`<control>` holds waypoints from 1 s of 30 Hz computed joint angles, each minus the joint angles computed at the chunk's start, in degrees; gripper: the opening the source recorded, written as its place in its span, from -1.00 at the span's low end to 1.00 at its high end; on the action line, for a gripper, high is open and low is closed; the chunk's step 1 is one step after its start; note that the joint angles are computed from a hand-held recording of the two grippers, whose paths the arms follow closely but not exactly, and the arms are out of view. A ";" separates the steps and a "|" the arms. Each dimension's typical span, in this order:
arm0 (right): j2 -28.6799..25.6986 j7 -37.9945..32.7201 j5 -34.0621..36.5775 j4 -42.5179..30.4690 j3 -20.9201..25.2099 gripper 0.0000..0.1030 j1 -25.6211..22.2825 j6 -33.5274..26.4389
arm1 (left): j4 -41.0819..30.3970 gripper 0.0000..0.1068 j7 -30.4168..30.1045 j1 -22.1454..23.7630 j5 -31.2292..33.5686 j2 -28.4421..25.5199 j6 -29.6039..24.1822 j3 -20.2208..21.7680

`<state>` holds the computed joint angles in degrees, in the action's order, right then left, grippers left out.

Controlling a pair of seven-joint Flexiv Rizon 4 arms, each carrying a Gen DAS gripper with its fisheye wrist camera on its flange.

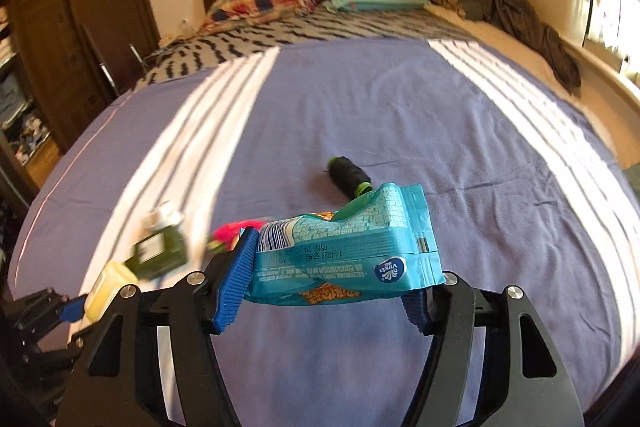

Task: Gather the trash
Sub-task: 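Carry the packet and bottle below the bed edge and open both grippers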

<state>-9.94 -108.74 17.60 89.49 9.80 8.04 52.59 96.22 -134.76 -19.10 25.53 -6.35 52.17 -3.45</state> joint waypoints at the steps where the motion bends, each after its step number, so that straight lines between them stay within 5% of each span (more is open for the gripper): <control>1: 1.16 -0.55 0.47 0.90 0.29 0.27 -0.22 0.19 | 0.20 -0.42 -0.95 -0.50 0.95 0.93 -0.80 0.00; 18: 26.30 -10.95 11.66 21.12 -5.70 0.28 4.04 -1.28 | 8.04 -0.42 -13.94 -0.44 10.66 17.08 -10.62 -10.52; 30: 37.19 -9.30 8.60 36.36 -7.32 0.28 7.02 -0.33 | 16.54 -0.42 -21.56 -0.85 9.00 20.68 -9.99 -15.65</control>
<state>27.25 -118.05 26.20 125.85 2.49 15.06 52.27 112.75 -156.32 -19.95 34.53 14.33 42.18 -19.10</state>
